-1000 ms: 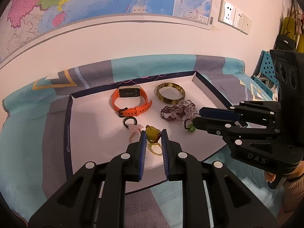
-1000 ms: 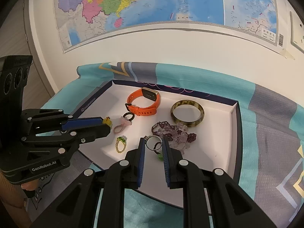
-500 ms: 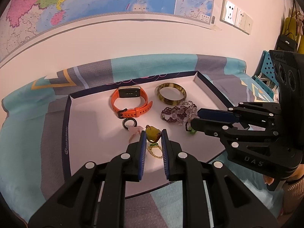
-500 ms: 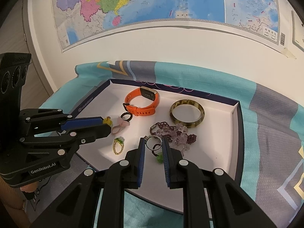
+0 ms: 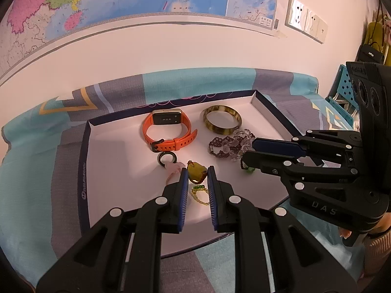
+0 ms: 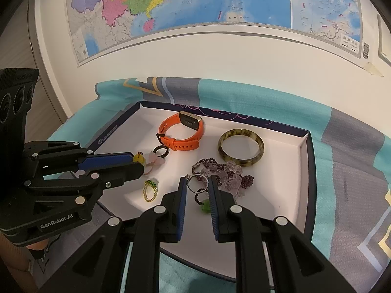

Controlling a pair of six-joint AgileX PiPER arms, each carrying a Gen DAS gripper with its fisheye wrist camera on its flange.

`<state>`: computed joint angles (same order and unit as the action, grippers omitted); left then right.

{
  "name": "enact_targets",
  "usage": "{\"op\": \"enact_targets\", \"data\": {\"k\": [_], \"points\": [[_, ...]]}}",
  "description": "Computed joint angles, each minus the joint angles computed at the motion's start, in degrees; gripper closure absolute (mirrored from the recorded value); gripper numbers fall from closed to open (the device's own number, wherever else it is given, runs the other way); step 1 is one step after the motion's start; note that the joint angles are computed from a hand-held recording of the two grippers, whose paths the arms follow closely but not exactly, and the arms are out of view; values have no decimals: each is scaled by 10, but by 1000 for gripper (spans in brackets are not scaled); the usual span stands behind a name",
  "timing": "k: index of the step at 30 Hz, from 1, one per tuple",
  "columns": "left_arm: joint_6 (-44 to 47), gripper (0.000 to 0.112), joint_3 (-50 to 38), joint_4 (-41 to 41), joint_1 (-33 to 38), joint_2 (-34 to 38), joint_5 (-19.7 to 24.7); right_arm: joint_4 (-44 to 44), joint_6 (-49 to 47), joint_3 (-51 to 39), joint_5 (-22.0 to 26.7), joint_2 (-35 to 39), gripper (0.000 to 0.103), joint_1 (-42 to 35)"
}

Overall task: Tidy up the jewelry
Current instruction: 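Carry the duck charm and silver ring into the box with both tools, then open the left tool releasing the duck charm while the right tool releases the silver ring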

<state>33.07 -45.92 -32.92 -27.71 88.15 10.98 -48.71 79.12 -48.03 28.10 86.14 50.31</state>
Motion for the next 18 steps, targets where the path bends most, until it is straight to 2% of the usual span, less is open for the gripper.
{"op": "enact_targets", "data": {"k": [18], "points": [[-54, 96, -11, 51, -4, 23, -2, 2, 2, 3, -8, 5, 87, -7]]}}
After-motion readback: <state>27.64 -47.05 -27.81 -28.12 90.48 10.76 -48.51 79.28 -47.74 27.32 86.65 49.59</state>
